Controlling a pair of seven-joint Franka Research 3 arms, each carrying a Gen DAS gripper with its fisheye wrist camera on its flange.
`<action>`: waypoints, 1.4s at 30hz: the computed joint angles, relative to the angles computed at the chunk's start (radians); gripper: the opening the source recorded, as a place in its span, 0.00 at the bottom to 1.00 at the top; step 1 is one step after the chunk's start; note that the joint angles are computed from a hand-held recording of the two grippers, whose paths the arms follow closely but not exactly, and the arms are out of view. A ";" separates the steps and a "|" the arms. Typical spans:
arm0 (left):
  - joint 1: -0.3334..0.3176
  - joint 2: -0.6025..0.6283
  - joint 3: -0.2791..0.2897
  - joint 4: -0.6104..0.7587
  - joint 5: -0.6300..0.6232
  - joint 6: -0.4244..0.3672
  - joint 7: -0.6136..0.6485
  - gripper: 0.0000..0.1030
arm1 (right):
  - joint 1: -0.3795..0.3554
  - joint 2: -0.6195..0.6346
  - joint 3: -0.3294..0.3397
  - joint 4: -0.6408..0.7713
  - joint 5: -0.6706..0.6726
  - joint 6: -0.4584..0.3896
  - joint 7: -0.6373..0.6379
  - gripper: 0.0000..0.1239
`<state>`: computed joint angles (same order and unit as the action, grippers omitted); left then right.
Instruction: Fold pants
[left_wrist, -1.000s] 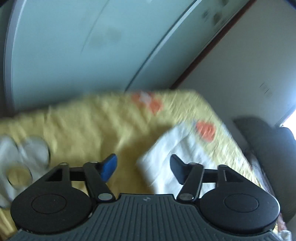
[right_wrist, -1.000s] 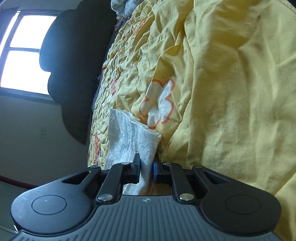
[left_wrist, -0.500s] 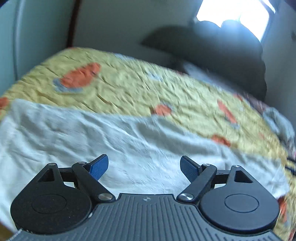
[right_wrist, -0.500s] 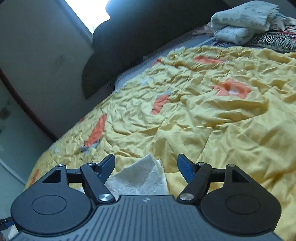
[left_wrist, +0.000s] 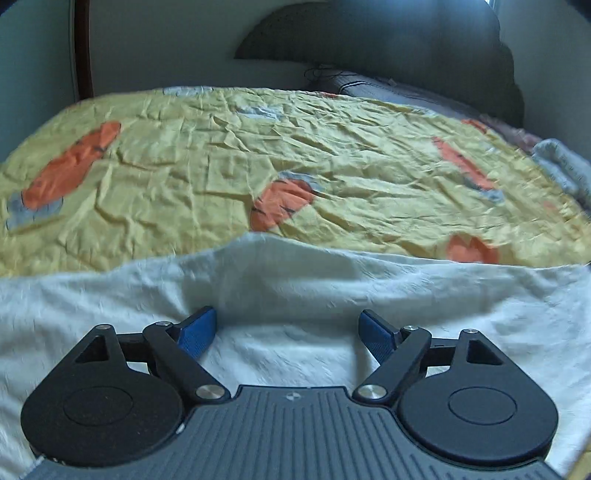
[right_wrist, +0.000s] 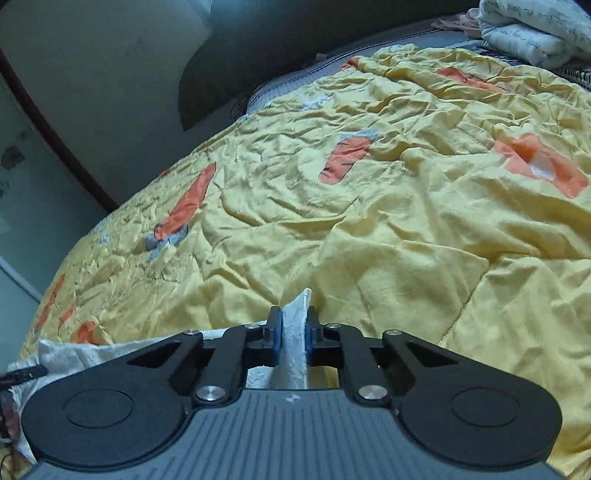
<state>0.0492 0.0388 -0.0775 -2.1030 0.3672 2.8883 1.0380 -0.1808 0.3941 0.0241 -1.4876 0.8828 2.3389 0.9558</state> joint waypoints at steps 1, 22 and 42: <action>-0.003 0.013 0.007 0.013 0.057 0.003 -0.041 0.85 | 0.003 0.001 -0.005 -0.006 0.002 0.010 0.019 0.07; -0.025 0.055 -0.040 0.052 0.074 0.011 -0.087 0.94 | 0.118 -0.387 -0.075 -0.525 0.164 0.152 -0.050 0.15; -0.059 0.055 0.035 0.022 0.471 0.120 -0.427 0.99 | 0.166 -0.498 -0.141 -0.683 0.177 0.338 0.455 0.35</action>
